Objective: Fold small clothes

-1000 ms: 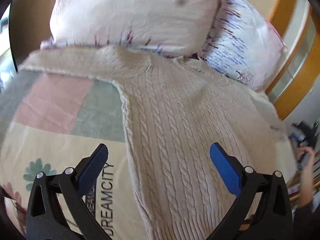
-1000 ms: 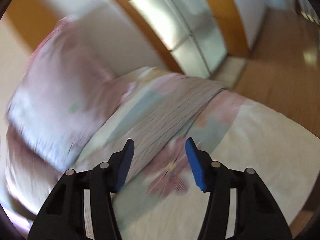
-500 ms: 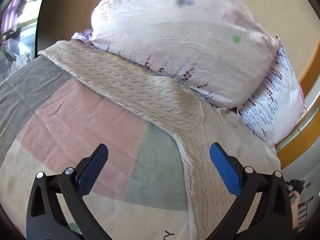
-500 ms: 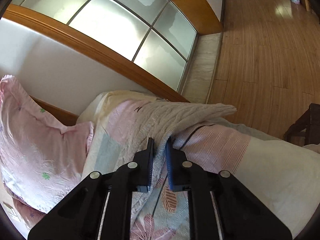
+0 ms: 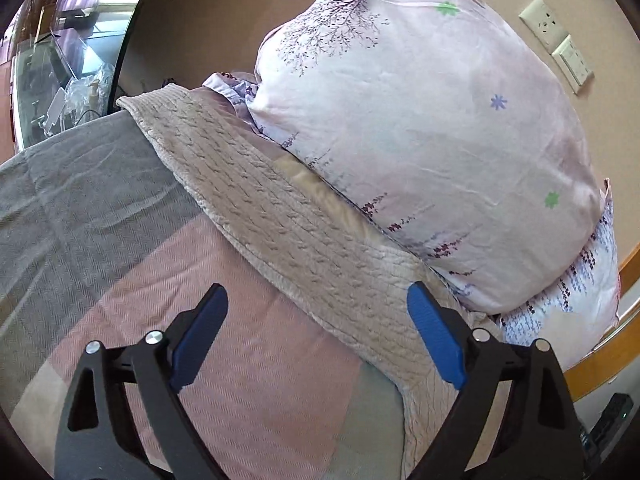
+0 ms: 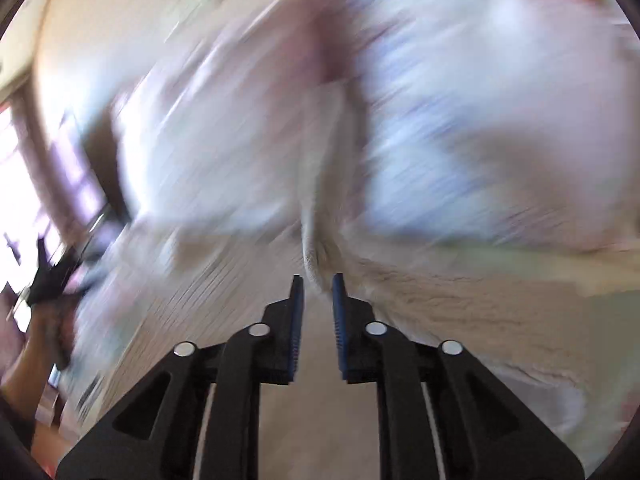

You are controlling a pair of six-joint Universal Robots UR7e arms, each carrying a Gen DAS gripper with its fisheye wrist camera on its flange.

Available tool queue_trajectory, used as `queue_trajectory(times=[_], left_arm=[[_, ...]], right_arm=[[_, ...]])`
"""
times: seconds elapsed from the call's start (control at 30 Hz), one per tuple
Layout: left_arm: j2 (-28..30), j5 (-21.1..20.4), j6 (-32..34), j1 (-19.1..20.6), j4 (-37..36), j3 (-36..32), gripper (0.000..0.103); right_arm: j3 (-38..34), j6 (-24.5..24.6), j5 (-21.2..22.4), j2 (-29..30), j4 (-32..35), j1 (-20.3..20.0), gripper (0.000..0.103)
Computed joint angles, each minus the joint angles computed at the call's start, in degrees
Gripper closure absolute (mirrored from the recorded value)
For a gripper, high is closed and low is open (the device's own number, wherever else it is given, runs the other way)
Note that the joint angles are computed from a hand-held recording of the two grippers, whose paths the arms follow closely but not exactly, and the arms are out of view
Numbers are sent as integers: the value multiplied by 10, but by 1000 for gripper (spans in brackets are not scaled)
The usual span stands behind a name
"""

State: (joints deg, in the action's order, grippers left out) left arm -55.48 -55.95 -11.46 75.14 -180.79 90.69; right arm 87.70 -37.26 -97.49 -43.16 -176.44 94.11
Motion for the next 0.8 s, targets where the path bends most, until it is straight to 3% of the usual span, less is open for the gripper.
queue_trajectory(times=[0.07, 0.13, 0.2, 0.3, 0.4, 0.47, 0.57, 0.63, 0.67, 0.73, 0.8], left_arm=[[6, 14, 1, 6, 9, -18, 21], [10, 26, -1, 14, 10, -34, 24], [15, 35, -8, 25, 17, -55, 30], [22, 34, -50, 48, 47, -96, 38], [29, 2, -117, 75, 91, -135, 48], [34, -7, -136, 85, 96, -157, 56], [45, -12, -148, 95, 115, -191, 59], [55, -5, -152, 99, 138, -218, 74], [59, -2, -156, 101, 152, -228, 95], [63, 24, -139, 90, 161, -237, 96], [69, 76, -45, 57, 130, -234, 97]], right_arm=[[9, -5, 8, 10, 15, 2, 81], [26, 11, 25, 0, -11, -8, 48], [38, 47, 42, -24, -47, -27, 40], [40, 81, 22, -54, -71, -47, 39], [55, 110, 0, -75, -100, -69, 37], [60, 128, -15, -81, -114, -80, 37], [70, 137, -32, -84, -138, -87, 36], [71, 137, -36, -81, -144, -89, 36], [70, 137, -34, -80, -143, -91, 36], [69, 137, -30, -78, -139, -94, 36], [72, 130, -23, -77, -137, -94, 36]])
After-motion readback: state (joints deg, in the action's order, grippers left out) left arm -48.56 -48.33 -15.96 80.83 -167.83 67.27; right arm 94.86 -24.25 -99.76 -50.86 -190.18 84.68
